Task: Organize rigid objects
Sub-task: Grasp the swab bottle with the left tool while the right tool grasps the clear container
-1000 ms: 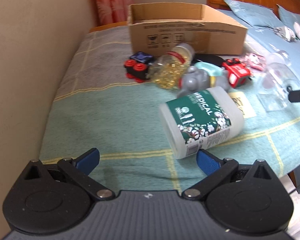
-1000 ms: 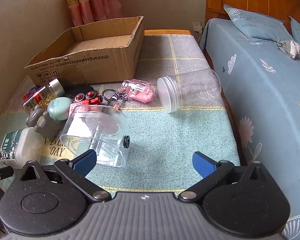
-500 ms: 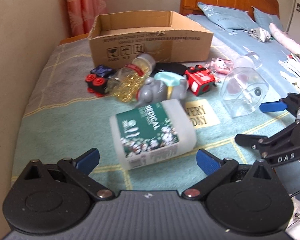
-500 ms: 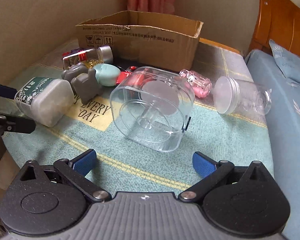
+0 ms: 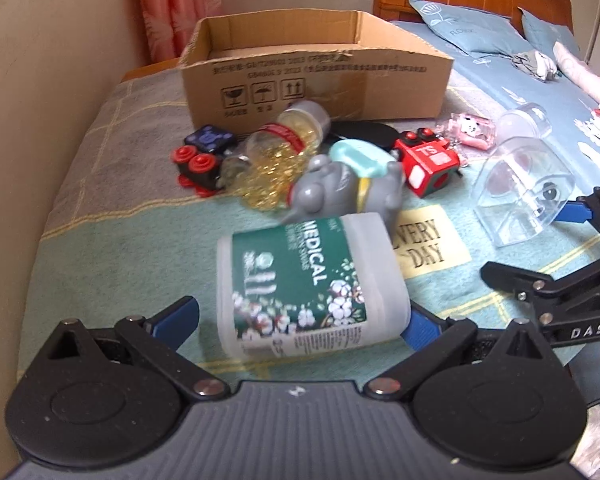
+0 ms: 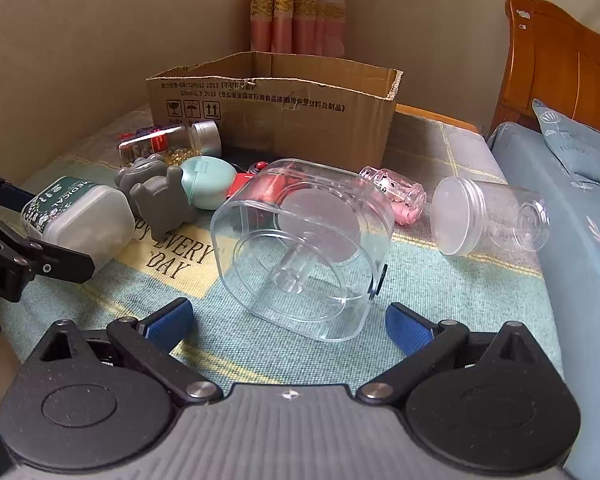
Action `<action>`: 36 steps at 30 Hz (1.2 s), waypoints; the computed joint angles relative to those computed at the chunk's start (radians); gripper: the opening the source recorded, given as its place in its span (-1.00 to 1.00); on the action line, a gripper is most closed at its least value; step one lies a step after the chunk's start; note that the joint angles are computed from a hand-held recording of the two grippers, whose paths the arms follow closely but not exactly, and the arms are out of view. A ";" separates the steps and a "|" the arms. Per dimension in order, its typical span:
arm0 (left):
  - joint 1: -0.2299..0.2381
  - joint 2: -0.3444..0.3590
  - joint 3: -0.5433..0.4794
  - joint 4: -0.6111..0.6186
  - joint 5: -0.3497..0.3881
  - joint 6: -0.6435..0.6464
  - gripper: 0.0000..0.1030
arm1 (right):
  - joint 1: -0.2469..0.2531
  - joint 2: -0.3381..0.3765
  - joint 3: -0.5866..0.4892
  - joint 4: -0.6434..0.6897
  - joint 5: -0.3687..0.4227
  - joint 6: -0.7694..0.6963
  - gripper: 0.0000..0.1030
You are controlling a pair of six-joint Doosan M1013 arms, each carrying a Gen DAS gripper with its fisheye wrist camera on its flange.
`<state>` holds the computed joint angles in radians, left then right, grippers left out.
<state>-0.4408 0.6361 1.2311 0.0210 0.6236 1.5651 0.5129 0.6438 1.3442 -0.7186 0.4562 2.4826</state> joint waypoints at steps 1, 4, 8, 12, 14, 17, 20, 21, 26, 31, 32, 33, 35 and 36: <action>0.002 -0.003 0.005 0.010 -0.002 -0.004 0.99 | -0.001 -0.001 0.001 0.001 -0.002 -0.002 1.00; 0.005 -0.006 0.013 0.016 -0.009 -0.006 0.99 | 0.002 0.001 -0.010 0.019 0.030 -0.006 1.00; -0.002 0.000 0.006 0.045 -0.018 -0.020 0.99 | 0.013 0.004 -0.027 0.016 0.067 -0.029 1.00; -0.002 0.000 0.004 0.030 -0.033 -0.004 0.99 | 0.015 -0.007 -0.022 0.033 0.022 -0.052 1.00; -0.001 -0.003 0.006 0.016 -0.043 0.008 0.99 | 0.014 -0.008 -0.025 0.033 0.002 -0.057 1.00; -0.001 -0.004 0.007 0.013 -0.052 0.009 0.99 | 0.016 0.004 -0.046 0.010 0.010 -0.055 1.00; -0.001 -0.004 0.008 0.024 -0.060 -0.010 0.98 | 0.016 0.016 -0.066 0.009 0.021 -0.055 1.00; 0.000 -0.004 0.009 0.023 -0.064 -0.012 0.98 | 0.015 0.021 -0.074 0.008 0.026 -0.052 1.00; 0.002 -0.007 0.015 0.027 -0.085 -0.029 0.97 | 0.018 0.033 -0.092 -0.016 0.055 -0.024 0.95; 0.004 -0.004 0.007 -0.004 -0.087 -0.002 0.94 | 0.019 0.034 -0.093 -0.055 0.067 0.007 0.86; 0.003 -0.002 0.004 0.001 -0.083 0.002 0.94 | 0.019 0.034 -0.095 -0.052 0.068 0.003 0.82; 0.001 0.000 0.001 0.008 -0.078 0.002 0.94 | 0.018 0.036 -0.098 -0.048 0.073 -0.004 0.79; -0.003 0.005 -0.007 0.028 -0.064 0.004 0.94 | 0.018 0.039 -0.104 -0.039 0.086 -0.020 0.74; -0.005 0.006 -0.008 0.044 -0.064 0.005 0.93 | 0.018 0.039 -0.106 -0.037 0.089 -0.025 0.72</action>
<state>-0.4463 0.6423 1.2233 0.0651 0.5599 1.5697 0.5307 0.6832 1.2385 -0.7554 0.5453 2.4580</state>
